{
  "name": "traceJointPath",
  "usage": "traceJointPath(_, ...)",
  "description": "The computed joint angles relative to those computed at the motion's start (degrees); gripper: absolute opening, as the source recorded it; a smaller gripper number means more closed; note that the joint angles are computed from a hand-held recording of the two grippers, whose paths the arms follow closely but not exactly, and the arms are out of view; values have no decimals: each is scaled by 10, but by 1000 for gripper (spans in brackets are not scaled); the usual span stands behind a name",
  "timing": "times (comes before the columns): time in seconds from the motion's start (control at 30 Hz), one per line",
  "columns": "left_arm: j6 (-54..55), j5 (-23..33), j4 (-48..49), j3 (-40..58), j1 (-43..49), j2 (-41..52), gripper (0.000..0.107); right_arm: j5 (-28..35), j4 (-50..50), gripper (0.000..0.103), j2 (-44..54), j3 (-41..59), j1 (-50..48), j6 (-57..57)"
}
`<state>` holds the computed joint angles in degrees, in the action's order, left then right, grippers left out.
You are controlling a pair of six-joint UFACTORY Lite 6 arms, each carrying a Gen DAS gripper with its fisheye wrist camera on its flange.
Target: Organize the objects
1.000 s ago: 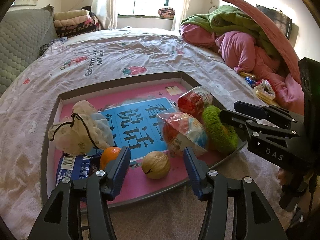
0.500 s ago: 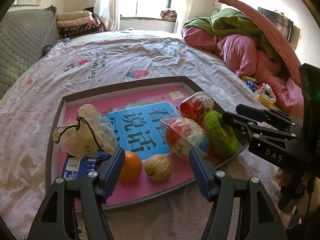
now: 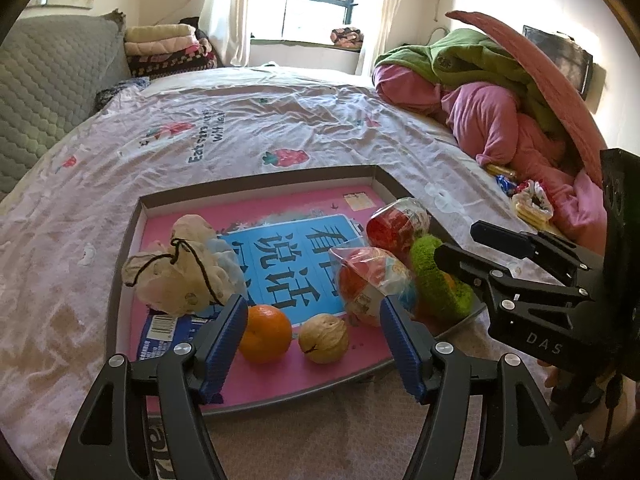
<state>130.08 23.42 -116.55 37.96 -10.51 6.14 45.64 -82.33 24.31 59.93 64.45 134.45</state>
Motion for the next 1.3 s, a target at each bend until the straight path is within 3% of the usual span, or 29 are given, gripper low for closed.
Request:
traceJointPath(0.2,9,-3,-13,-11,9,-17,76,13,8,64,12,17,7,-15)
traceJointPath(0.37,10,-3,-19,-20,23,-35,77,35,9,65,21,32,18,-21)
traceJointPath(0.5,3,-7,-14,-24,36,-48,78,60,7,77,15,35,31,-20)
traceJointPath(0.8,-4,-15,0,-60,82,-108,80,98,15,78,3,47,53,-36)
traceJointPath(0.97,30,-20,-42,-80,94,-145,80,114,23,78,1,61,66,-52)
traceJointPath(1.3,-2,-41,-6,-123,107,-214,80,162,58,78,10,100,107,-87)
